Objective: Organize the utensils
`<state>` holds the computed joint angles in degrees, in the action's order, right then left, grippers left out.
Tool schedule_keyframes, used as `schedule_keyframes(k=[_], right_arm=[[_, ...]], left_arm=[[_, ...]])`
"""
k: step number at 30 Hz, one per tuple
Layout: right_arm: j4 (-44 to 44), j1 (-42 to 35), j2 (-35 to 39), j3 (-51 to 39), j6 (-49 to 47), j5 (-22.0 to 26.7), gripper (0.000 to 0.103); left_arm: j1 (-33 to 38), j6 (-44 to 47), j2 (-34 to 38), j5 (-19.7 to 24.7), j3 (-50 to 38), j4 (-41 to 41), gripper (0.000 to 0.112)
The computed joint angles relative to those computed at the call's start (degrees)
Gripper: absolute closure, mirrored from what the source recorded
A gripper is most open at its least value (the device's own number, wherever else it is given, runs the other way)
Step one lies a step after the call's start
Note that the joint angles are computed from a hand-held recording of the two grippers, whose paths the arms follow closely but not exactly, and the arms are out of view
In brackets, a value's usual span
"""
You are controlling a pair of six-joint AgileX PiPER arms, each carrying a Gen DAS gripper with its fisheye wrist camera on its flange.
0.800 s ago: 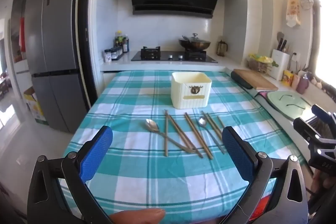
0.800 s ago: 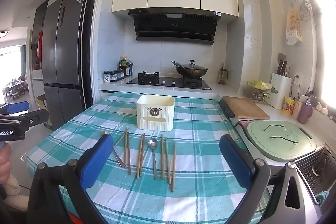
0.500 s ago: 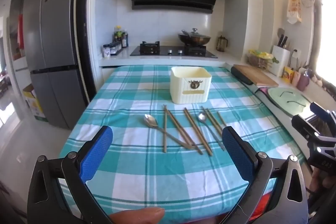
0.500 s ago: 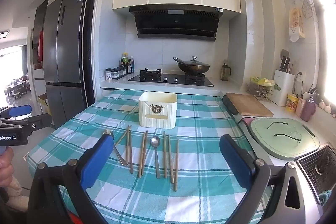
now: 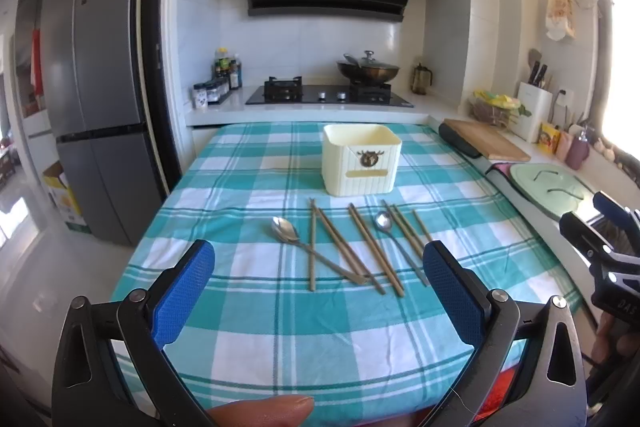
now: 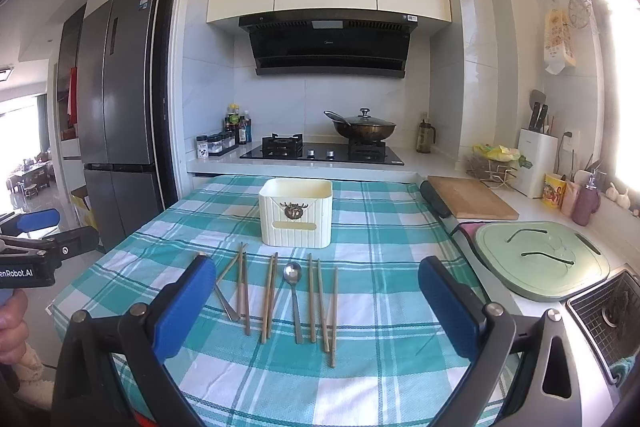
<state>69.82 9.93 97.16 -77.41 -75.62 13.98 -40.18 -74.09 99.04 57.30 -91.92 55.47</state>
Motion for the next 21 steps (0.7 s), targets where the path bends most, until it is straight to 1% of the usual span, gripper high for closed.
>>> schedule_keyframes(k=[6, 13, 17, 21], right_arm=[[-0.54, -0.08, 0.71, -0.48, 0.71, 0.46, 0.000], [2.14, -0.22, 0.68, -0.24, -1.83, 0.44, 0.000], [0.46, -0.21, 0.79, -0.51, -0.31, 0.60, 0.000], [0.55, -0.07, 0.83, -0.57, -0.50, 0.56, 0.000]], left_arm=[[-0.11, -0.13, 0.41, 0.08, -0.20, 0.24, 0.010], [0.09, 0.01, 0.21, -0.37, 0.09, 0.08, 0.010], [0.06, -0.29, 0.44, -0.47, 0.06, 0.49, 0.009], [0.11, -0.15, 0.63, -0.44, -0.24, 0.37, 0.010]])
